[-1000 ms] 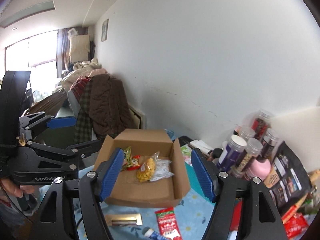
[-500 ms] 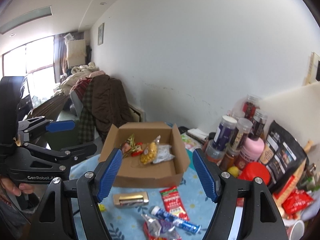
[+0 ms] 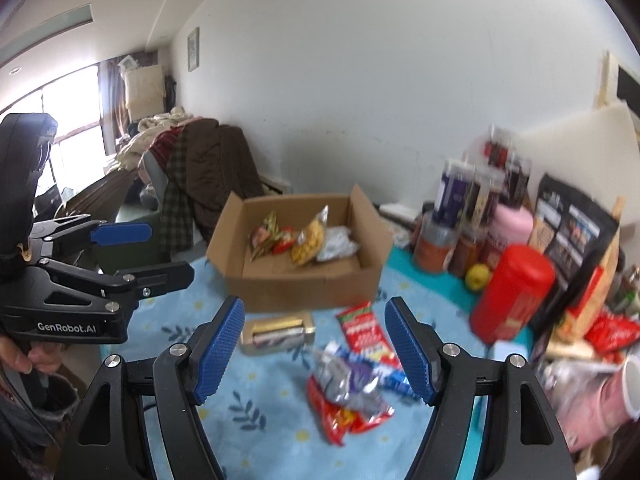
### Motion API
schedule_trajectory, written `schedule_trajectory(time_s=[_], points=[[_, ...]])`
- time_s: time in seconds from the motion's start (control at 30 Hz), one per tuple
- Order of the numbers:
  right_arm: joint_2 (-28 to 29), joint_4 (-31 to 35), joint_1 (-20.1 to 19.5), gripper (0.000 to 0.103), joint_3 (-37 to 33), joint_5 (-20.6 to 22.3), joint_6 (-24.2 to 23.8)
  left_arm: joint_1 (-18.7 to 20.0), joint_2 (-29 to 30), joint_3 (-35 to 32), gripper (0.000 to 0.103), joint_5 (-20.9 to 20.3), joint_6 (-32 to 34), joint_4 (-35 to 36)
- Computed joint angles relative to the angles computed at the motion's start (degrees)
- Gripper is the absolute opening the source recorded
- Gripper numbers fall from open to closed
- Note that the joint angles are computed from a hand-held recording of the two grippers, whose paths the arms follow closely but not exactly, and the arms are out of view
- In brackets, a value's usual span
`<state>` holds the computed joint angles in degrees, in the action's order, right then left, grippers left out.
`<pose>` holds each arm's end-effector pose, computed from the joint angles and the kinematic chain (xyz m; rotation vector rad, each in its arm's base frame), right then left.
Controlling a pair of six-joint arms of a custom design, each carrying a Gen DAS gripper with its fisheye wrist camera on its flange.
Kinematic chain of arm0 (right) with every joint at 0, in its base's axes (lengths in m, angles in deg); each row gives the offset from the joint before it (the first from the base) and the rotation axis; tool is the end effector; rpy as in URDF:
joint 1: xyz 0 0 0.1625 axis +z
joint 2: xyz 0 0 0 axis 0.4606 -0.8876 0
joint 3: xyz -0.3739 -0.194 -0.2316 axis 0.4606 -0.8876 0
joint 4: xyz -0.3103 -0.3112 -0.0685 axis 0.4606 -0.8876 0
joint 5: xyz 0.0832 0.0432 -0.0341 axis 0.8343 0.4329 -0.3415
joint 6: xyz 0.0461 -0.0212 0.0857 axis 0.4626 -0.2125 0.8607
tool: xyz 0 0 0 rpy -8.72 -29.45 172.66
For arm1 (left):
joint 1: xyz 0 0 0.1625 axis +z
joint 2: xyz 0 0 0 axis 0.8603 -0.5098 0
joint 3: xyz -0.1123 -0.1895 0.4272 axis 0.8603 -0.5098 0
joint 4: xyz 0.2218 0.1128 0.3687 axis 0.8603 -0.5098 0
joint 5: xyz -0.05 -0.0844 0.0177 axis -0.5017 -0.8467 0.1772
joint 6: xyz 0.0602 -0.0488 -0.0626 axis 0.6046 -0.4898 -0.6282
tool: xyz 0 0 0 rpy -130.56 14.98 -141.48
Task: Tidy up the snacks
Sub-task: 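Withdraw both tools from the box toward the loose snacks on the table, then grasp the yellow lollipop with the left tool while the right tool grasps the silver-purple snack bag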
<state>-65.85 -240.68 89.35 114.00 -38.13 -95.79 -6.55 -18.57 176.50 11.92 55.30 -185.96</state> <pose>0.4338 -0.6189 0.0668 1.3943 -2.3589 0.7581 -0.1338 -0.5425 0.4002 0.2113 2.1139 -1.1015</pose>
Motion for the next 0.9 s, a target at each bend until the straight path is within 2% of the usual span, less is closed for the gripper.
schedule_trajectory(time_s=[0.43,0.63,0.9], points=[[0.4,-0.1,-2.3,0.073,3.9,-1.3,3.6,4.0,-0.7,3.9,0.080,-7.3,-8.8,5.0],[1.1,-0.3,-3.4,0.073,4.9,-2.2,4.8,5.7,0.5,4.6,0.080,-7.5,-9.4,3.3],[2.4,1.4,-4.1,0.074,4.2,-4.0,6.0,10.2,2.9,2.8,0.080,-8.4,-12.6,4.4]])
